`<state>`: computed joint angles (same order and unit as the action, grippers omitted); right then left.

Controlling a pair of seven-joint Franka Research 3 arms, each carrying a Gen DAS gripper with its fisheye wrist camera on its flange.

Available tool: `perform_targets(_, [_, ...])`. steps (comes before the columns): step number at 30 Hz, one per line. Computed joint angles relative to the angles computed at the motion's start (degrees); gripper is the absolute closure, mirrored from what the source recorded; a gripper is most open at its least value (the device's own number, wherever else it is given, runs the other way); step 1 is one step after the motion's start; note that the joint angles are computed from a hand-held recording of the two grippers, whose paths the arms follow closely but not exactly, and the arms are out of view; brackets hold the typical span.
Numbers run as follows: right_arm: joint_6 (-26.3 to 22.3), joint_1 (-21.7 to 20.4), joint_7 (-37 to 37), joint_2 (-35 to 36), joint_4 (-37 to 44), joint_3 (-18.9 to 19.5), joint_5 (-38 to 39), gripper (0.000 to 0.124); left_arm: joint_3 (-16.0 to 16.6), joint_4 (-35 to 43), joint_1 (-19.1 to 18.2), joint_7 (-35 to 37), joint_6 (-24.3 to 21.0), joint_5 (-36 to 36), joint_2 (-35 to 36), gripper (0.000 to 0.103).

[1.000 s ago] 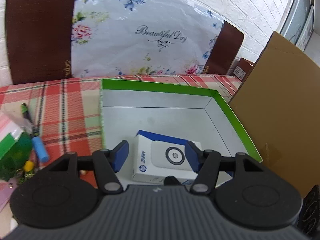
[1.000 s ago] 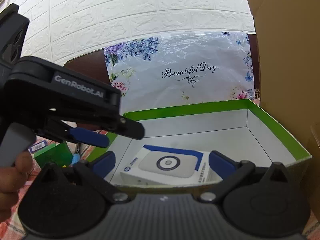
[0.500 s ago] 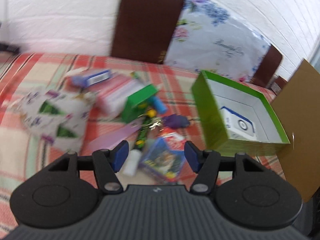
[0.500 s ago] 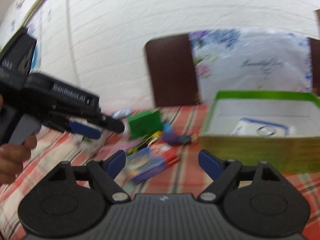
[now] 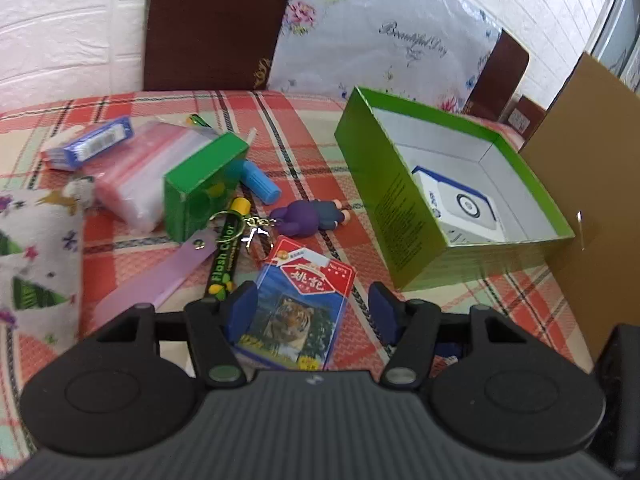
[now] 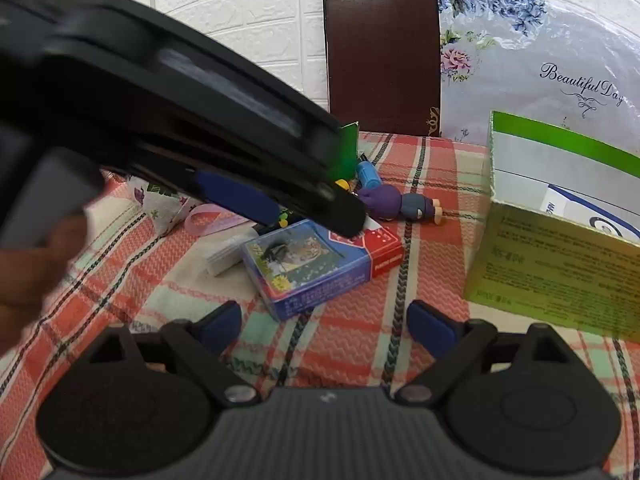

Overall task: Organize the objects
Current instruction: 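Grasp the tiger playing-card pack with the left gripper, then carry the card pack into the green box and open the left gripper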

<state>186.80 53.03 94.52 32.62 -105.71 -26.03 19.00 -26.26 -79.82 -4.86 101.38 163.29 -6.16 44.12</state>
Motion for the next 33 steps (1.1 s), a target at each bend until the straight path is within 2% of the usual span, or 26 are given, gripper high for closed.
perform_targets(2, [-0.4,-0.5,-0.5,0.6,1.0,0.3,-0.5,0.031,0.1,1.2,-0.5,1.5,0.5,1.0,1.1,0.039])
perform_targets(5, [-0.5,-1.3,-0.6,1.3,2.0,0.9,-1.1,0.03,2.7,2.3,-2.8,1.2,1.3,3.7,1.6,0.038])
perform_targets(8, [-0.7,-2.3,-0.6,1.7,2.9,1.9,-1.4,0.03,5.0,4.6,-4.2,-1.7,-1.2,4.8,2.6,0.032])
perform_targets(10, [-0.5,-2.4,-0.4,1.8,2.9,2.1,-1.5,0.03,3.4,4.8,-2.5,-2.3,-3.0,3.1,3.0,0.032])
perform_targets(12, [-0.2,-2.3,-0.5,1.8,2.7,2.0,-1.5,0.031,1.4,2.6,-0.6,-0.9,-1.3,1.7,2.6,0.034])
perform_targets(15, [0.8,-3.8,-1.8,0.9,1.9,4.1,-1.8,0.04,0.8,-0.8,-0.1,0.2,0.4,1.9,0.7,0.038])
perform_targets(17, [1.5,-1.2,-3.3,0.9,0.9,1.9,0.3,0.046,1.1,-3.4,-0.1,-0.5,1.1,2.0,-1.0,0.041])
perform_targets(18, [2.1,-1.5,-2.6,0.1,-0.1,2.4,-0.3,0.049,1.6,-4.9,-0.3,-1.3,2.1,2.2,-1.9,0.041])
perform_targets(19, [2.8,-3.2,-3.3,-1.1,-1.2,4.9,0.1,0.049,1.5,-6.5,-0.1,-1.9,2.8,2.1,-2.9,0.041])
perform_targets(20, [3.8,-3.7,-4.0,-2.1,-2.4,6.0,0.8,0.05,0.9,-8.4,0.7,-2.1,3.7,1.8,-4.0,0.041])
perform_targets(23, [7.7,-1.9,-6.5,-4.4,-6.5,6.4,3.1,0.051,-1.0,-13.3,3.1,-3.0,5.4,0.7,-6.9,0.041])
perform_targets(26, [12.3,1.0,-9.9,-6.0,-9.5,5.2,5.9,0.052,-2.4,-16.6,4.5,-4.2,7.8,0.0,-9.7,0.041])
perform_targets(29, [17.9,4.0,-14.3,-7.1,-11.2,3.1,10.2,0.052,-3.0,-17.3,4.2,-5.0,10.5,1.3,-11.4,0.041])
perform_targets(33, [24.6,3.4,-18.7,-9.2,-13.3,3.1,13.8,0.052,-2.9,-13.0,1.6,-5.2,11.3,5.2,-10.4,0.041])
